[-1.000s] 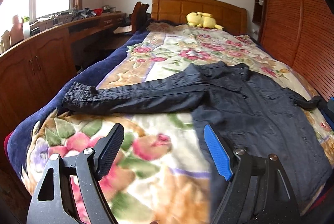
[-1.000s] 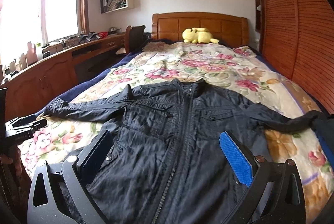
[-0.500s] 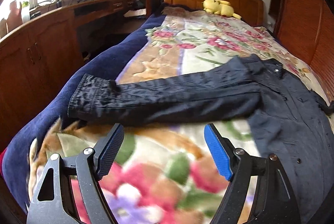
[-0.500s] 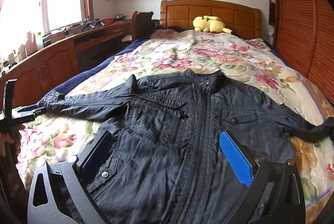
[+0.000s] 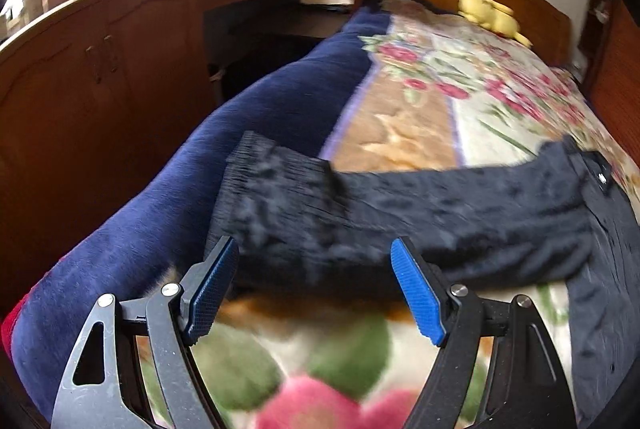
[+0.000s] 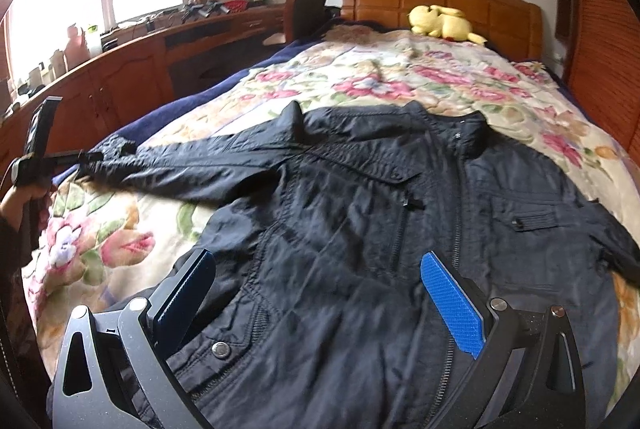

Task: Fold large clothes
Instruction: 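Reach the left tool to the jacket sleeve cuff and grasp it, then lift the sleeve with the left tool, lay it across the jacket body, release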

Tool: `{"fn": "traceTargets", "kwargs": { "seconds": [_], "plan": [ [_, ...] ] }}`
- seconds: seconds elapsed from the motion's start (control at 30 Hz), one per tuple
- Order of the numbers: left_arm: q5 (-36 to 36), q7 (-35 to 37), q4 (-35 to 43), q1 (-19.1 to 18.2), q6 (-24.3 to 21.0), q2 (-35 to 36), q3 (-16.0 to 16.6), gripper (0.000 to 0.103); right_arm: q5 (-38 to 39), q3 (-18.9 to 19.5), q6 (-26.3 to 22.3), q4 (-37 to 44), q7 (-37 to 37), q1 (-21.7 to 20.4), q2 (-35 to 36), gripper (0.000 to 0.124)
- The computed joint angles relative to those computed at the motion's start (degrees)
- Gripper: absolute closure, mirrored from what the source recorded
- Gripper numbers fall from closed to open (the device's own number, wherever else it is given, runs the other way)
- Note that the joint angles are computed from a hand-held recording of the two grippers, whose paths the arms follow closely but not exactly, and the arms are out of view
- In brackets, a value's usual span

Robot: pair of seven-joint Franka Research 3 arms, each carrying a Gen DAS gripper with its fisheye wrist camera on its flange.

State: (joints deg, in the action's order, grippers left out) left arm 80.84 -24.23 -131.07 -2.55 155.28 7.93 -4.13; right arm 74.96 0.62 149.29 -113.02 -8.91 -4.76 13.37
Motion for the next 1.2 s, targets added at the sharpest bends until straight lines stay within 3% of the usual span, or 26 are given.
{"fn": "traceTargets", "kwargs": {
  "seconds": [0.2, 0.33, 0.4, 0.47, 0.53, 0.57, 0.67, 0.87, 1.2],
  "plan": [
    [-2.7, -1.6, -0.8, 2.3, 2.7, 1.2, 1.6, 0.023, -3.2, -0.5, -1.6, -0.8, 1.1, 0.0, -0.7, 0.022],
    [-0.7, -3.6, -1.0, 2.2, 3.6, 1.6, 2.0, 0.025, -4.4, -0.7, -1.8, -1.0, 1.4, -0.2, -0.9, 0.022],
    [1.3, -5.1, -0.8, 2.4, 5.3, 1.8, 2.2, 0.04, -4.9, -0.8, -2.0, -1.0, 1.7, -0.3, -1.0, 0.022],
    [2.1, -5.5, -0.3, 3.3, 9.8, 2.7, 2.5, 0.071, -5.2, -0.9, -2.0, -0.6, 2.1, -0.4, -0.8, 0.022],
    [3.5, -7.0, 0.5, 3.4, 11.9, 3.4, 2.7, 0.091, -4.9, -0.7, -1.6, 0.1, 2.0, -0.6, -0.3, 0.022],
    [2.9, -6.4, 0.6, 3.1, 11.2, 3.1, 2.6, 0.094, -4.7, -0.6, -1.5, 0.3, 1.9, -0.7, -0.1, 0.022],
    [4.9, -6.7, 1.5, 2.0, 10.0, 1.0, 1.8, 0.095, -3.7, -0.7, -1.3, -0.1, 1.1, -1.2, -0.3, 0.022],
    [0.2, 3.4, 7.8, -1.6, 5.6, -0.2, -1.7, 0.095, -1.9, -1.6, -2.0, -0.7, 0.4, -2.5, -1.6, 0.022],
    [-12.0, 26.4, 32.7, -11.3, 6.0, 13.8, -4.4, 0.096, 2.4, -4.7, -5.5, -2.2, -1.9, -5.3, -5.3, 0.022]
  ]
}}
